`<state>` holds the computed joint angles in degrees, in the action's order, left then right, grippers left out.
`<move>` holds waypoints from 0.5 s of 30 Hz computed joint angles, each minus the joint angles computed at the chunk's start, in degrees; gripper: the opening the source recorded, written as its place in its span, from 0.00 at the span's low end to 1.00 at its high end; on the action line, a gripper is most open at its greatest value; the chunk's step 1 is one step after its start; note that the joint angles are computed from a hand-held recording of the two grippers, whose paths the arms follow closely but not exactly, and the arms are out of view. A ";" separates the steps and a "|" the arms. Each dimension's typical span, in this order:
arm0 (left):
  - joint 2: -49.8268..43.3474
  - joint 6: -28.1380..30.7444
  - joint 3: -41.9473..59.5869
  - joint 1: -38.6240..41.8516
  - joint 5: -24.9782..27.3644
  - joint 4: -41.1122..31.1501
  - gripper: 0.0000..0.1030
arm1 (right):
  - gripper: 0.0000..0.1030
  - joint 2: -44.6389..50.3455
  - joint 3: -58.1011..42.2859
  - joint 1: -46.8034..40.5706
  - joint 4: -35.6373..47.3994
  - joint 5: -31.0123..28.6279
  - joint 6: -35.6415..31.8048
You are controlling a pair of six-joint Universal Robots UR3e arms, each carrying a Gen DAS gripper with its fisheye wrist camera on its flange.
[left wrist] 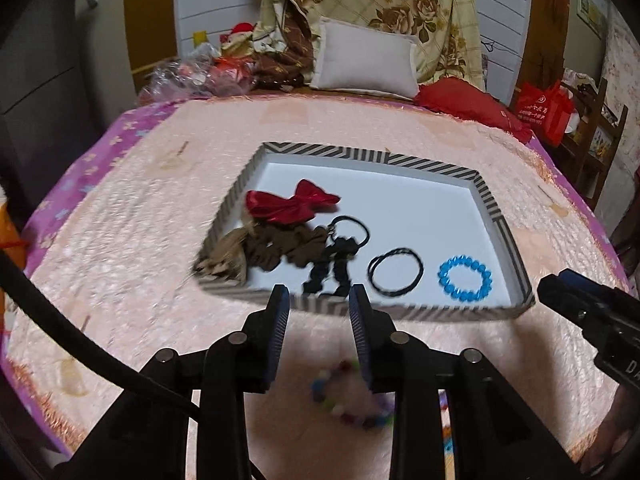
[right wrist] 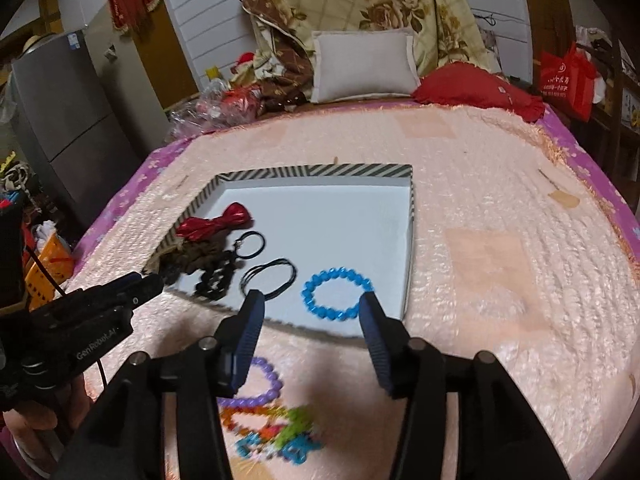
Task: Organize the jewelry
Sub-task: 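Move both tools back over the remaining bead bracelets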
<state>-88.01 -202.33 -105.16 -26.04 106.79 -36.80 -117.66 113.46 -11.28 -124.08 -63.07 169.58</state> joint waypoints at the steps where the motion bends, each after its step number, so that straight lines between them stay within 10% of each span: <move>1: 1.35 0.06 -1.30 -0.10 0.42 0.02 0.17 | 0.52 -1.26 0.75 0.04 0.27 0.04 -0.04; 15: 11.17 -4.98 -10.85 -5.63 8.00 -1.20 0.17 | 0.54 -15.90 6.42 -1.35 10.80 1.47 -3.43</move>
